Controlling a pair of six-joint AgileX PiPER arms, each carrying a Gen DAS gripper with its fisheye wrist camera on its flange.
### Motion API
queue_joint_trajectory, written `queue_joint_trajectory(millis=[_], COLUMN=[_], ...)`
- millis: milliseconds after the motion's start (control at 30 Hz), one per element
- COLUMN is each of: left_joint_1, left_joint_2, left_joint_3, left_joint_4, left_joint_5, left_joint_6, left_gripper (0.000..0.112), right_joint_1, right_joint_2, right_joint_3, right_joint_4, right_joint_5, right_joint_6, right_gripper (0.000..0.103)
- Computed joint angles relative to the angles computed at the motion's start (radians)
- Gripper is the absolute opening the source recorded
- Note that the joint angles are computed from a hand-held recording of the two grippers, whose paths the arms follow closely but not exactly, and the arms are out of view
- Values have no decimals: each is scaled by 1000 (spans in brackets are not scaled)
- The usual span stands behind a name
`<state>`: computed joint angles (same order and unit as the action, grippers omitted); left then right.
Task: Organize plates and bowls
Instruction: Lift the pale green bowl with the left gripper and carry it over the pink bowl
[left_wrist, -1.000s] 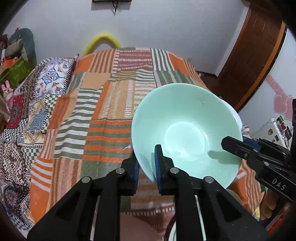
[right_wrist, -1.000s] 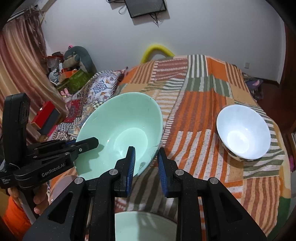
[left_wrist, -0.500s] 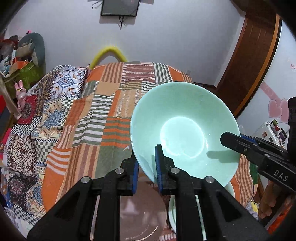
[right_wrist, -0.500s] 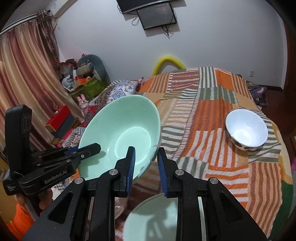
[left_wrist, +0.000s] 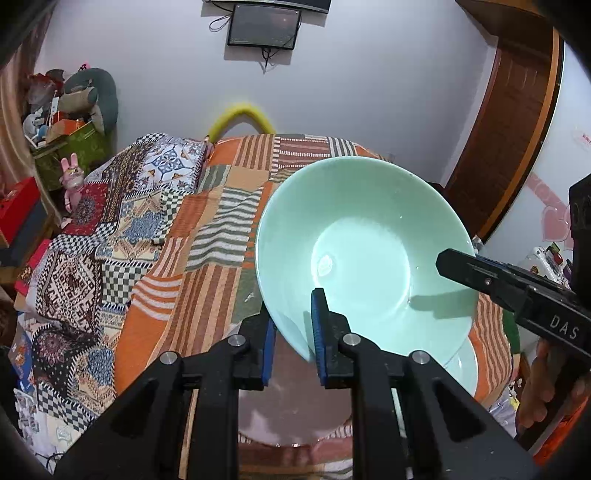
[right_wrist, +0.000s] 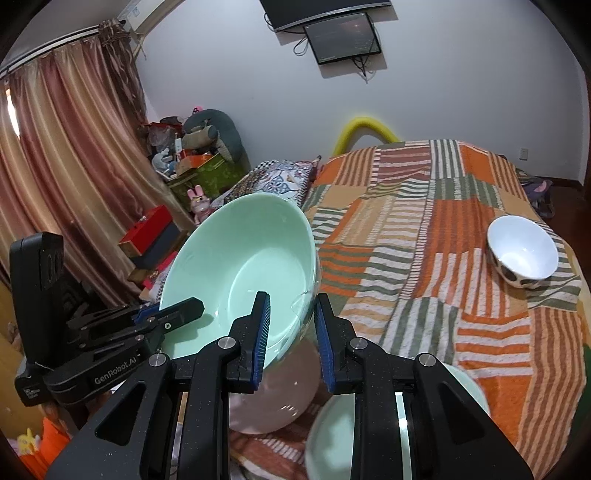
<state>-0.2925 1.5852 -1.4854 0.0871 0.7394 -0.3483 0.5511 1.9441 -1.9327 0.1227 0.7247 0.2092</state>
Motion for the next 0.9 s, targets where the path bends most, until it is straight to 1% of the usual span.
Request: queue_joint_trajectory(millis=[133,400,567,767,900], left_joint_1=[27,49,81,98,108], left_joint_2=[-37,-75,-72,-52,-40], left_joint_3=[68,172,221,267,293], left_joint_4=[-37,-40,-115,-149,-166], left_joint_5=[-15,-51,-78,-105,-115], left_joint_6=[29,30,73,94,106], left_gripper=[18,18,18,18,18], right_joint_1=[14,35,43,60,58], right_joint_2=[2,19,40,71,93], right_joint_3=[18,46,46,37,35], right_joint_4=[18,45,39,-1,17], right_joint_5=[-8,-12,-6,17,31], right_joint_6=[-15,-14,-3,35,29], right_gripper=[22,22,22,22,22])
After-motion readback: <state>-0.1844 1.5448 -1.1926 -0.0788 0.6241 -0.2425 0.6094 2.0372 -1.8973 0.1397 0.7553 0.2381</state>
